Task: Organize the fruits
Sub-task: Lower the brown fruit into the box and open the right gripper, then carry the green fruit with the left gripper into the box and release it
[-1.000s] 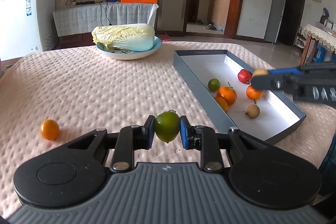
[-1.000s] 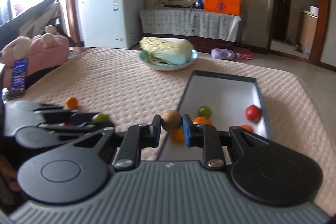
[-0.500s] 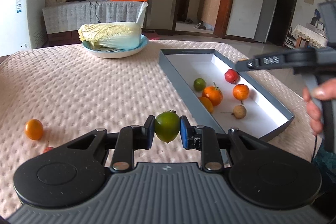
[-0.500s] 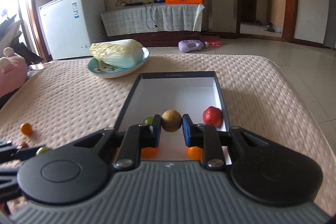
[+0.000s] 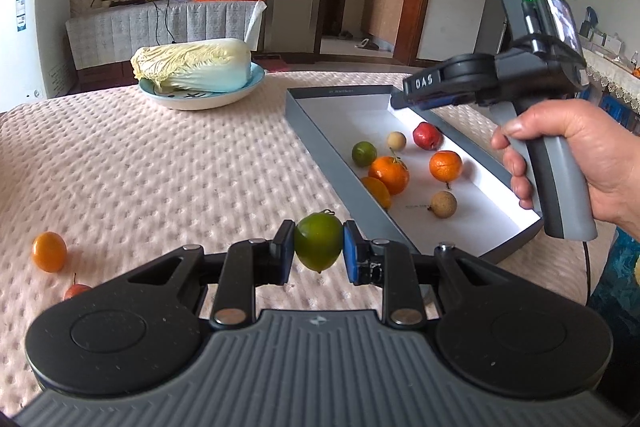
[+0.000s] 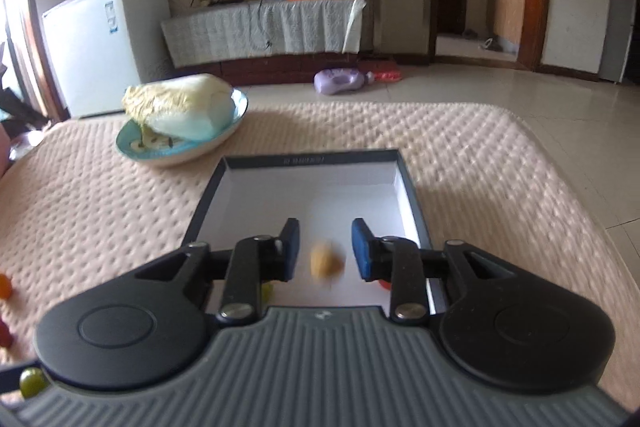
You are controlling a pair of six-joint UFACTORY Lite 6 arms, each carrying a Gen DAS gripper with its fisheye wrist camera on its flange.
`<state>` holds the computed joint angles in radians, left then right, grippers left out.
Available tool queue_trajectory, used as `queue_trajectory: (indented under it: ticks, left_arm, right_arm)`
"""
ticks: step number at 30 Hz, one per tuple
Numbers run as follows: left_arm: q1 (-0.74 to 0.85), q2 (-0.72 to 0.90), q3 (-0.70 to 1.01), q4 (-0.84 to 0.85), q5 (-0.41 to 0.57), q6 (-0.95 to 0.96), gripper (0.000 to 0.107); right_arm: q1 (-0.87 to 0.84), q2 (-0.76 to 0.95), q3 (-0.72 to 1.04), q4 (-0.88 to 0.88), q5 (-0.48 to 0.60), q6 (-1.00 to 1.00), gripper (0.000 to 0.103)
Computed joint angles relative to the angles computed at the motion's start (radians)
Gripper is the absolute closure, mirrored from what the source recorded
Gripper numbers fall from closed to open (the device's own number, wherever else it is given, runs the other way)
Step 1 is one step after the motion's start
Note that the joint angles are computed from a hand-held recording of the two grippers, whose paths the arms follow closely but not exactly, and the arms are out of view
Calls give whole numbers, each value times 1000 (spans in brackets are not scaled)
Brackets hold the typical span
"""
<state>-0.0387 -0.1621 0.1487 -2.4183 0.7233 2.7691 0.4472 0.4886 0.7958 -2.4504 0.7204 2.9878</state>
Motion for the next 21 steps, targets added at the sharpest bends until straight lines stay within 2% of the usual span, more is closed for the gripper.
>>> queue_trajectory:
  ticks: [2, 7, 11, 17, 21]
  left_arm:
    - [7, 8, 4, 5, 3, -3, 77]
    - [5, 25, 11, -33, 6, 26, 77]
    - [4, 41, 18, -62, 3, 45, 77]
    - [7, 43, 13, -85, 9, 69, 77]
    - [11, 34, 5, -83, 11, 67, 77]
  right_arm:
    - [6, -18, -24, -14, 34, 27, 61]
    - [54, -92, -103, 53, 78, -17, 61]
    - [130, -187, -187, 146, 61, -70, 61]
    - [299, -355, -324, 302, 56, -83, 61]
    - [482, -426, -381, 507, 77, -123, 60]
